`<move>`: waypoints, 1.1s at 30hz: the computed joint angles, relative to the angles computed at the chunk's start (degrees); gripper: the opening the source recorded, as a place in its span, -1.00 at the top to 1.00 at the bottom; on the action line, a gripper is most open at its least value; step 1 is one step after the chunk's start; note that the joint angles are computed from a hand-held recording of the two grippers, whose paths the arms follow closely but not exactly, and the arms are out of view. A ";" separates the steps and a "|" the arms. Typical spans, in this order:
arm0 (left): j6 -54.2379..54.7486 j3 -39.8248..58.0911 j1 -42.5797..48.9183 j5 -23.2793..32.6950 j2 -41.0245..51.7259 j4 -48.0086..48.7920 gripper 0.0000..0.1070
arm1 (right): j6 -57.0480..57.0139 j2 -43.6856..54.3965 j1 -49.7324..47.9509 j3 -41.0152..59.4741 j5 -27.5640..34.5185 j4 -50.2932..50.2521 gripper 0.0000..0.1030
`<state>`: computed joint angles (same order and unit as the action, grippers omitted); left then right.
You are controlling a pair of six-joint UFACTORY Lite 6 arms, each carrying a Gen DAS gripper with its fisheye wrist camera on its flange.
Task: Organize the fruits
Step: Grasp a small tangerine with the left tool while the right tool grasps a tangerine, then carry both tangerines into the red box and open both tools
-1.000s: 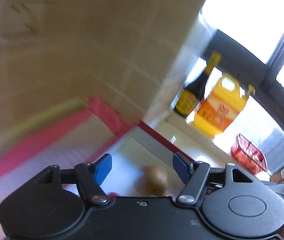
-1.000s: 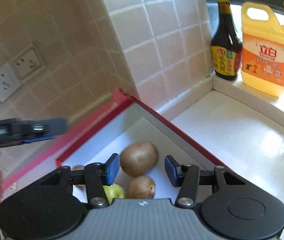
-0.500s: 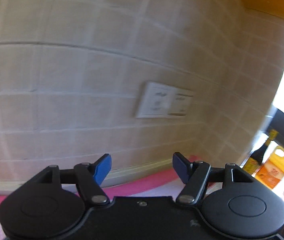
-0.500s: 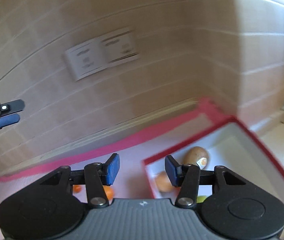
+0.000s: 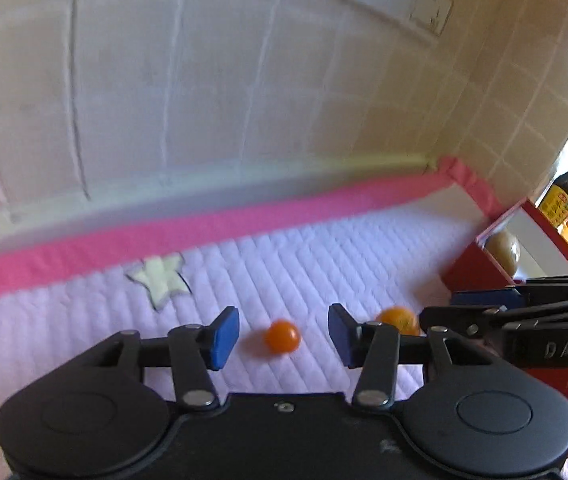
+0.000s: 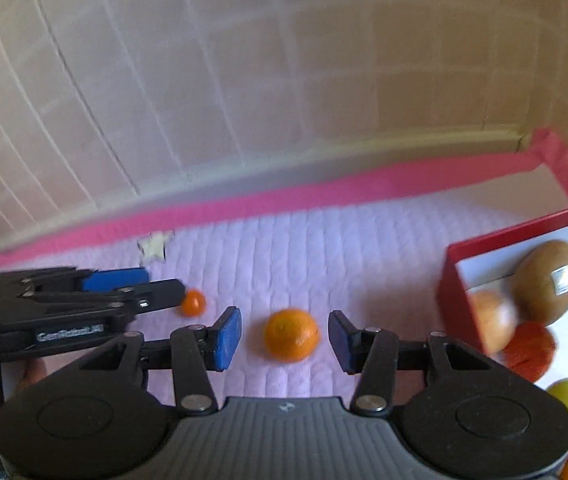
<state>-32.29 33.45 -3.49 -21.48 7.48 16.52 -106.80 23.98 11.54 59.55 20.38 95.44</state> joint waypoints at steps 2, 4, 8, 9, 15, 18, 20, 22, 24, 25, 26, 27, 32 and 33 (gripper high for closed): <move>-4.20 2.04 1.00 -0.98 3.85 4.80 -0.07 | -2.47 1.84 1.39 0.05 -1.49 2.67 0.02; 0.03 2.92 -0.07 -0.81 5.70 0.54 -0.02 | -1.59 4.07 2.60 1.37 -2.42 3.02 0.02; 3.83 3.27 -0.87 -2.63 8.09 -2.48 0.10 | -9.16 5.71 3.98 1.79 -4.21 10.91 0.04; 3.84 1.72 0.10 -3.51 7.38 -1.30 0.16 | -8.94 6.50 4.31 2.56 -4.43 11.02 0.05; 8.36 3.43 -0.90 -2.67 8.90 -5.52 0.53 | -9.21 9.22 4.68 4.81 -4.94 12.01 0.17; 9.71 2.60 -1.77 -2.55 7.73 -7.41 0.53 | -7.53 9.12 3.99 4.84 -3.93 10.55 0.20; 11.18 2.14 -2.65 -2.41 6.80 -9.50 0.53 | -7.41 8.34 3.38 4.13 -3.41 10.22 0.20; 12.64 1.56 -3.49 -1.68 4.97 -11.63 0.53 | -6.17 6.83 2.54 3.00 -2.61 9.22 0.21; 12.62 0.90 -3.92 -1.00 1.98 -11.77 0.53 | -4.64 4.26 1.27 1.52 -1.11 7.71 0.21; 13.50 0.63 -4.52 0.11 -0.62 -12.95 0.53 | -3.77 1.83 0.29 0.33 -0.29 6.82 0.21; 15.06 0.58 -5.16 0.98 -2.72 -14.72 0.53 | -2.66 -0.62 -0.83 -0.65 0.58 5.50 0.21; 16.69 0.91 -6.02 2.31 -5.47 -16.50 0.53 | -1.46 -3.23 -2.13 -1.54 1.55 4.18 0.21; 28.05 8.45 -12.09 7.35 -12.72 -27.55 0.53 | 2.98 -17.92 -13.13 -4.36 7.44 -1.31 0.21; 30.25 11.87 -13.56 8.66 -11.92 -29.65 0.53 | 3.92 -19.67 -15.45 -4.17 8.33 -2.28 0.21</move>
